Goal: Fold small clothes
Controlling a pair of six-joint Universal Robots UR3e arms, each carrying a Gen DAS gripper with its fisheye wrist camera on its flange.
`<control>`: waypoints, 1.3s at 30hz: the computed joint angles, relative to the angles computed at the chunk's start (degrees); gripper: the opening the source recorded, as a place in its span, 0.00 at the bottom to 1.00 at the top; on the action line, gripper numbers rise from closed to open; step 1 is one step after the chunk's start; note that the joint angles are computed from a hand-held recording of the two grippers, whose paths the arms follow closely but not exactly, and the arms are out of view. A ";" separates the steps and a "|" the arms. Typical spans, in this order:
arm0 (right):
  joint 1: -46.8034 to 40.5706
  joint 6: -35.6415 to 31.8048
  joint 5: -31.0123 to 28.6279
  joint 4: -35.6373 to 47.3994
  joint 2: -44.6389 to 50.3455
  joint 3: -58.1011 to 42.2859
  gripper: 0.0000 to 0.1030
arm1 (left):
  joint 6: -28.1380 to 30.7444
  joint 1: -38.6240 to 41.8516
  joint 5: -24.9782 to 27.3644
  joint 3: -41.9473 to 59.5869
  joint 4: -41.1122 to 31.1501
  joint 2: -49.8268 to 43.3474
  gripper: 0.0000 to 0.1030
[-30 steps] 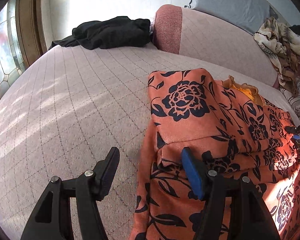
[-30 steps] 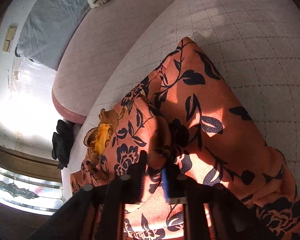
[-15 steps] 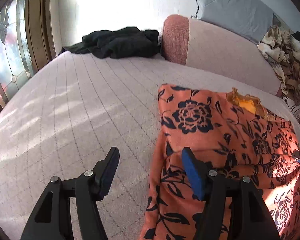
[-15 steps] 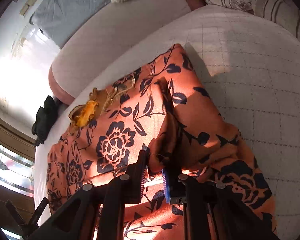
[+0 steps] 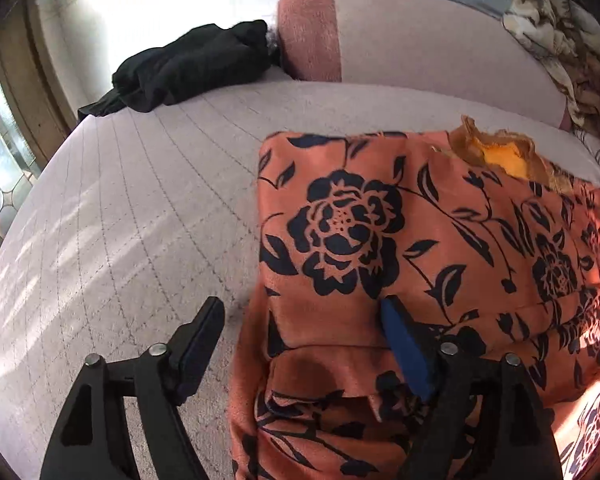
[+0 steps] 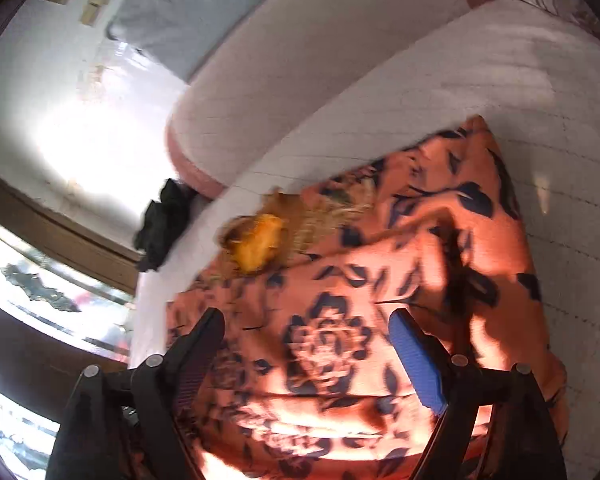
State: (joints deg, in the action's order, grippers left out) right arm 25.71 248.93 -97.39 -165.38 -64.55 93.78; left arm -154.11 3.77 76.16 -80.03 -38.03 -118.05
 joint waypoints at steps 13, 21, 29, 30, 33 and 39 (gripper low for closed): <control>2.35 3.85 -8.34 2.60 -1.34 -0.89 0.81 | -0.62 4.06 -1.60 -5.63 0.00 6.85 0.86; 1.52 0.28 -5.76 14.38 3.95 -11.07 0.84 | -2.82 6.86 -3.47 -2.61 -5.31 3.91 0.91; 14.06 -0.88 -19.19 20.57 0.60 -15.83 0.83 | 7.84 19.86 -17.69 -12.38 -18.35 20.25 0.91; 15.96 0.64 -20.30 20.81 -0.96 -13.90 0.83 | 12.01 23.11 -20.54 -14.46 -22.57 24.06 0.91; 21.69 8.12 -21.96 21.18 -8.57 -3.46 0.83 | 26.52 33.94 -25.96 -19.43 -37.63 35.10 0.91; 36.32 30.44 -23.37 30.37 -19.56 9.91 0.83 | 48.77 51.17 -21.94 -22.15 -66.80 46.17 0.91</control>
State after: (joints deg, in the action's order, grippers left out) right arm 62.03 279.37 -120.75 -135.01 -84.11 103.69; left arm -105.35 54.94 54.21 -102.18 -104.82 -71.88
